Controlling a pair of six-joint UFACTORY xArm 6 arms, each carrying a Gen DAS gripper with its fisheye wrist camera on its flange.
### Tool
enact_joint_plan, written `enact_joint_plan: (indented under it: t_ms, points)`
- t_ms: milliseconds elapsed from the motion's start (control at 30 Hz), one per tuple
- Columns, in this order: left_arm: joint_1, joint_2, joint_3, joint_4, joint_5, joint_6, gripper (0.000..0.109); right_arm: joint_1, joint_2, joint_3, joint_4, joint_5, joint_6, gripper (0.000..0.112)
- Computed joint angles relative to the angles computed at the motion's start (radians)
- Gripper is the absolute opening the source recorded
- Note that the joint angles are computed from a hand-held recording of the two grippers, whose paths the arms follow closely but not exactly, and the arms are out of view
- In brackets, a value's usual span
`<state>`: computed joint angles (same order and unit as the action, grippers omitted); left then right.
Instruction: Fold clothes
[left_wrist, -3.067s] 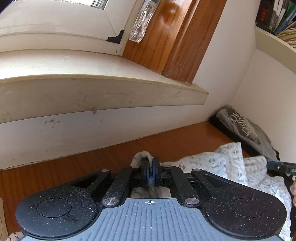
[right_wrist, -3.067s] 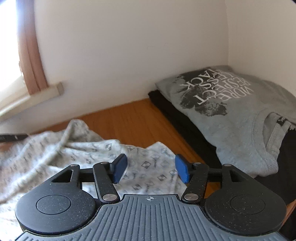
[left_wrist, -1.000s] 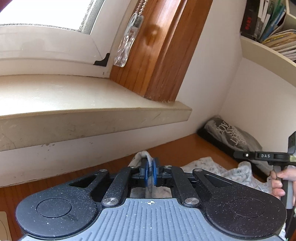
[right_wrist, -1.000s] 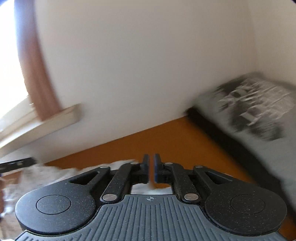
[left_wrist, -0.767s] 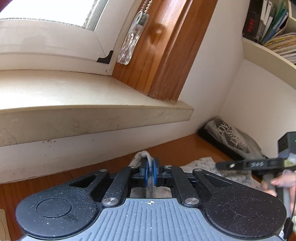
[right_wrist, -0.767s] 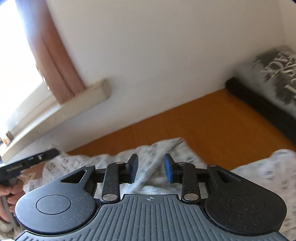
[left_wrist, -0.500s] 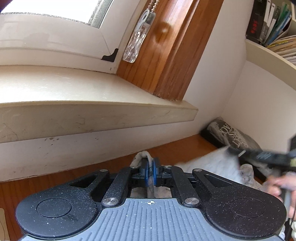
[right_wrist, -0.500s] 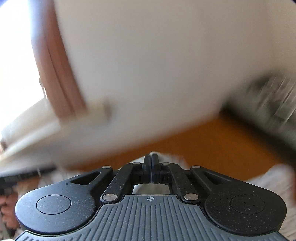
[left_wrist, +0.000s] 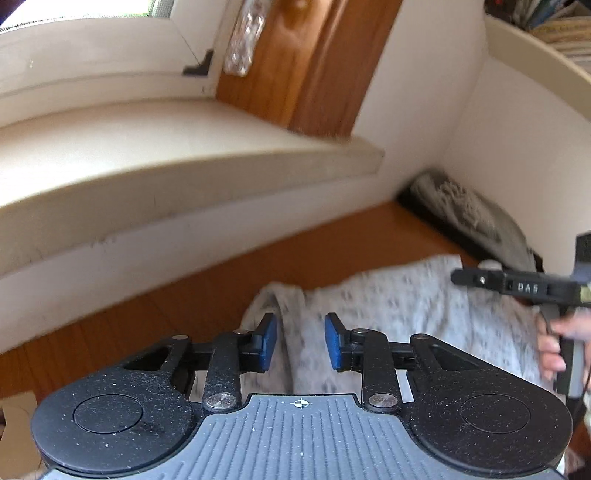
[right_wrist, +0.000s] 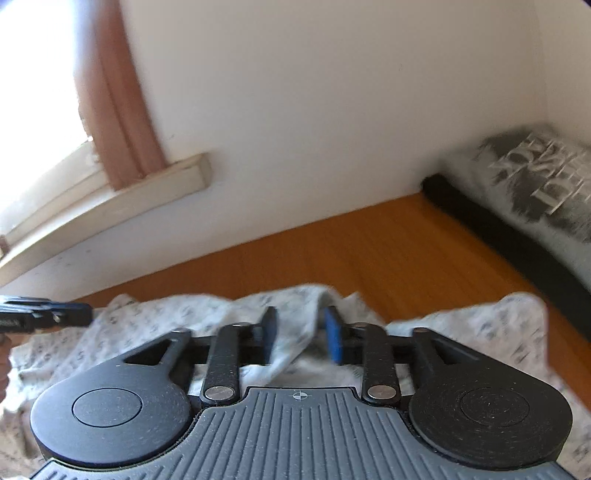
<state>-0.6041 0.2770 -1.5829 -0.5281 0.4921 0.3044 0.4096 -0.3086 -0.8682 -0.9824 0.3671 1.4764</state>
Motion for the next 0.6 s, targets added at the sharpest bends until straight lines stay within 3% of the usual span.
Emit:
enact_joint_plan:
  t_ms: [200, 233, 267, 300, 400, 467, 533, 600]
  points:
    - [0.000, 0.013, 0.002, -0.002, 0.007, -0.016, 0.030, -0.032, 0.032, 0.013, -0.058, -0.096, 0.091, 0.036]
    - [-0.002, 0.010, 0.011, -0.018, -0.013, 0.001, 0.022, -0.037, 0.025, 0.016, -0.105, -0.114, 0.126, 0.029]
    - [-0.006, 0.004, 0.027, -0.023, -0.049, 0.015, 0.002, -0.043, 0.018, 0.017, -0.155, -0.131, 0.165, 0.017]
    - [-0.010, -0.005, 0.045, -0.023, -0.097, 0.017, 0.001, -0.049, 0.012, 0.018, -0.208, -0.147, 0.207, 0.003]
    - [-0.020, -0.031, 0.093, 0.001, -0.260, -0.029, 0.001, -0.039, -0.081, 0.058, -0.346, -0.110, 0.352, 0.002]
    - [-0.015, -0.023, 0.066, -0.029, -0.231, -0.005, 0.002, -0.022, -0.087, 0.071, -0.235, -0.063, 0.254, 0.002]
    - [-0.015, -0.016, 0.049, 0.038, -0.183, -0.037, 0.003, 0.015, -0.049, 0.051, -0.076, 0.021, 0.075, 0.010]
    - [-0.018, -0.029, 0.066, 0.083, -0.179, -0.039, 0.011, 0.043, -0.057, 0.042, -0.071, 0.076, 0.052, 0.018]
